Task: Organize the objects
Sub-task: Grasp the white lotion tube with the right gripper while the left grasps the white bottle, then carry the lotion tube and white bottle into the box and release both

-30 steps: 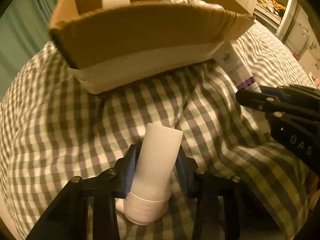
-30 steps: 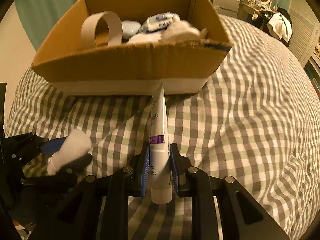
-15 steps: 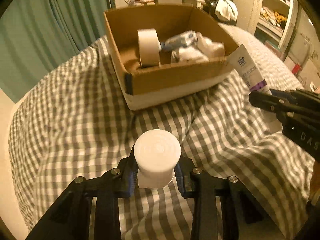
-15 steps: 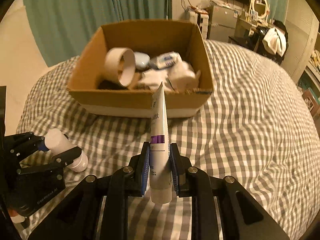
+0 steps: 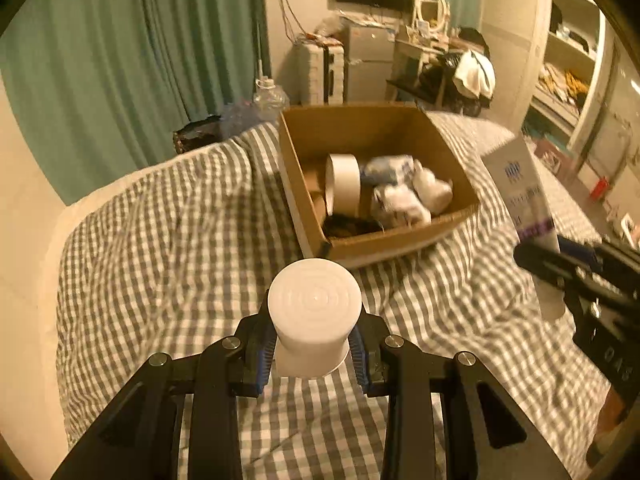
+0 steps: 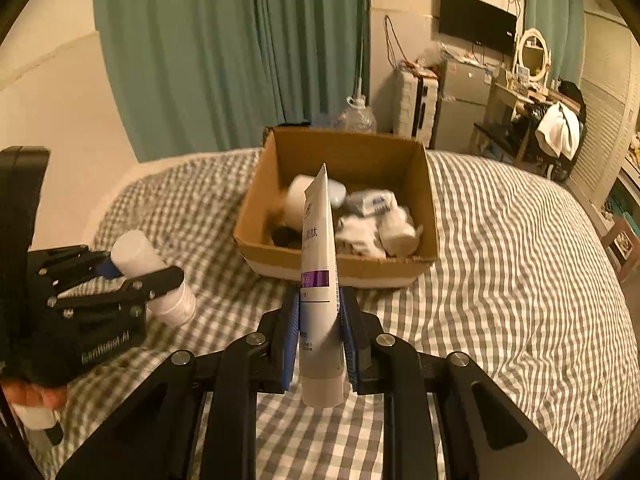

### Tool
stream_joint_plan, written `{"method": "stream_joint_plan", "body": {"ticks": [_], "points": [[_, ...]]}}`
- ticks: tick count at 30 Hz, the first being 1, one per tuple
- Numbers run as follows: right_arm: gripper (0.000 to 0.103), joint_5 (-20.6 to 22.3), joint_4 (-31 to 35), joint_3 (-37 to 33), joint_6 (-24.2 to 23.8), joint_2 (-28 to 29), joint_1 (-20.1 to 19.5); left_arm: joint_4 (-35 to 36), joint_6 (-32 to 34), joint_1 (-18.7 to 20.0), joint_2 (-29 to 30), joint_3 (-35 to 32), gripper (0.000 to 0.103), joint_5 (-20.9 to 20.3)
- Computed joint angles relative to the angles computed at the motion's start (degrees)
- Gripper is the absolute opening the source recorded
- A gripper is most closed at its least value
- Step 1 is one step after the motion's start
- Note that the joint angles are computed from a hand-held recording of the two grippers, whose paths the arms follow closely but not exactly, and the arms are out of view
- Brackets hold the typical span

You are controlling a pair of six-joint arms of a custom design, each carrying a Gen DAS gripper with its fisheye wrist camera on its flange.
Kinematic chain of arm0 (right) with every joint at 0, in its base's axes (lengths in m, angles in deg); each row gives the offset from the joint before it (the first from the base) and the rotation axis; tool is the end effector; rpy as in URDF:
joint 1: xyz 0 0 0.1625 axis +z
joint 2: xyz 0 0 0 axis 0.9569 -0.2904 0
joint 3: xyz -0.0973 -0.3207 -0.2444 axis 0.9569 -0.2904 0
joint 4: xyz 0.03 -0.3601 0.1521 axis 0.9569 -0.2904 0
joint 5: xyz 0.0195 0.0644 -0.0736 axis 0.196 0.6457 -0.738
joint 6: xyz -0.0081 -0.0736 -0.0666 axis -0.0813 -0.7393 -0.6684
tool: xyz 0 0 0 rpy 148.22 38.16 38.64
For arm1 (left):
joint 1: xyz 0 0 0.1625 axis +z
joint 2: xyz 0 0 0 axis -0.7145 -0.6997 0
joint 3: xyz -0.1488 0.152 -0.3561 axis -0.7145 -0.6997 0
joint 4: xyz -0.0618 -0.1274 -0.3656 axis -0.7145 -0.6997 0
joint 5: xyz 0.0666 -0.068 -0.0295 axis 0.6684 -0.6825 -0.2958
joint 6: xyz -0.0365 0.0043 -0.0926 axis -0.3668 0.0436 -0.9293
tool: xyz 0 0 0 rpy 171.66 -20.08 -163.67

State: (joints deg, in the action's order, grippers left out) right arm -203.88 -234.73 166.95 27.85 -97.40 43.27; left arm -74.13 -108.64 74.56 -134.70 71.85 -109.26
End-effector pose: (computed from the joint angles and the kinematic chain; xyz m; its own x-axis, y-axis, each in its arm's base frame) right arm 0.3341 -0.4915 0.2475 -0.5067 -0.5373 0.6742 -0.8198 0.5424 -0.1839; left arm -0.3090 -0.4192 0.2630 -0.7542 -0.2793 -0.5942 0.2345 0.7308 -0.6411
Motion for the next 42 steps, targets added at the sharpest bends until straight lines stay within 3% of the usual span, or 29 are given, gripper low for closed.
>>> {"method": "stream_joint_plan", "body": {"ticks": [8,20,28,34,42], "points": [[0.019,1.36,2.32,-3.9,0.2,0.8,1.5,-1.02,5.26,1.02,1.7,-5.45,0.032,3.45],[0.019,2.96,6.12,-16.62,-0.49,9.54,-0.42,-15.19,27.25,9.27,11.07,-15.45,0.032,9.7],[0.019,5.33,11.02,-25.13,1.65,16.49,-4.25,-32.78,43.49,16.22,17.33,-18.92,0.033,7.79],[0.019,6.35,12.99,-28.02,2.56,19.54,-6.59,-39.61,54.17,18.3,22.25,-23.62,0.033,7.91],[0.02,6.92,14.17,-28.44,2.27,19.35,-7.74,-40.62,55.13,20.05,24.29,-26.28,0.033,6.71]]}}
